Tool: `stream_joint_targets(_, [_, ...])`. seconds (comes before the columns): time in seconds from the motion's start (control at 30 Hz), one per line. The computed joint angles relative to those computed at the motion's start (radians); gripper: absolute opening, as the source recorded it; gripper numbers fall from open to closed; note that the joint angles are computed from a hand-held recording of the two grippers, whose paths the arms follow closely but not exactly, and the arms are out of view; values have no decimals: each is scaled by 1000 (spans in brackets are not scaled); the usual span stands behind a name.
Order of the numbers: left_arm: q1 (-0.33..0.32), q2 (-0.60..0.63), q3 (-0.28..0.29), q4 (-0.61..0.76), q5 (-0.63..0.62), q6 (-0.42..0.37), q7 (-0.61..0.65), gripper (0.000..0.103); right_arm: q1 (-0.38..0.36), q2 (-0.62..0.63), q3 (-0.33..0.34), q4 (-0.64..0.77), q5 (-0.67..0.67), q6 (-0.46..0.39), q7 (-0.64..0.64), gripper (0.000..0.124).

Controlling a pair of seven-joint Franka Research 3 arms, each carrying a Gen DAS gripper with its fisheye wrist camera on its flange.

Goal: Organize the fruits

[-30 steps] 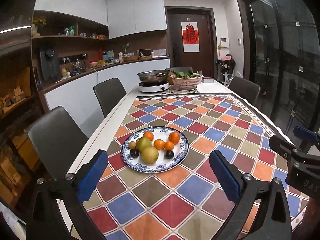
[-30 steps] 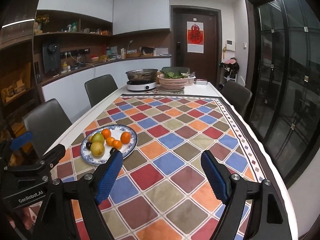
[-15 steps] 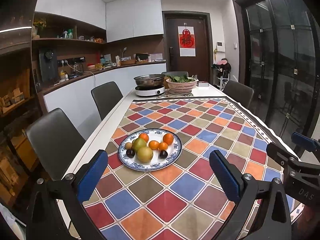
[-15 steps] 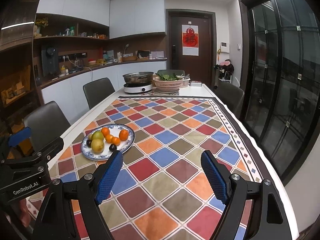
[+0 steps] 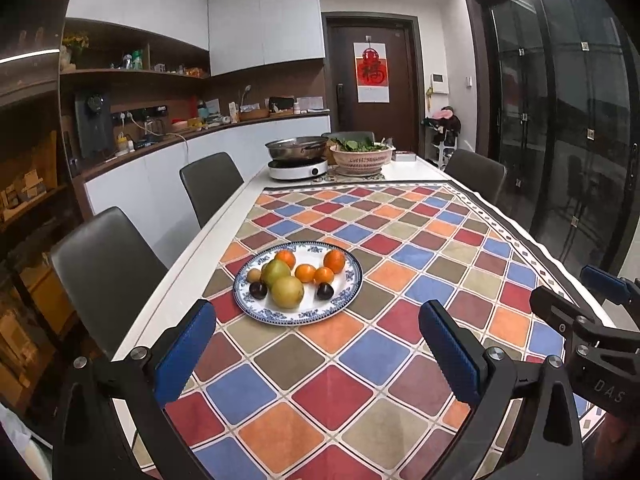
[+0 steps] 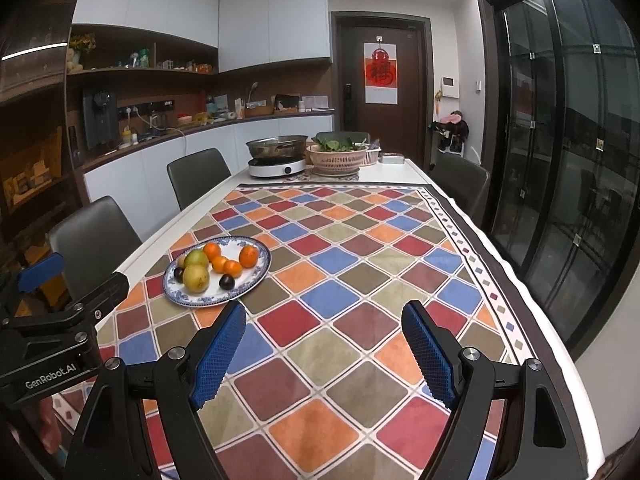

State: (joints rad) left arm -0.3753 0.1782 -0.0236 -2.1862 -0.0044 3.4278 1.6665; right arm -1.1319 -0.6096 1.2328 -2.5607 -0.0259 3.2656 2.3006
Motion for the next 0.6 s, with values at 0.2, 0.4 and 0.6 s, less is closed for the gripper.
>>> stream_joint_targets(0.2, [15,5,-9,1,32,-12,-31,103,-20,12,21,6,-6,-1,2,81])
stream_joint_targets(0.4, [16,5,-8,0,42,-14,-41,103,-36,30,37,9,-11,2,3,81])
stream_joint_targets(0.6, [28,5,-15,-2,68,-18,-61,103,-40,32,41,10,-10,4,2,81])
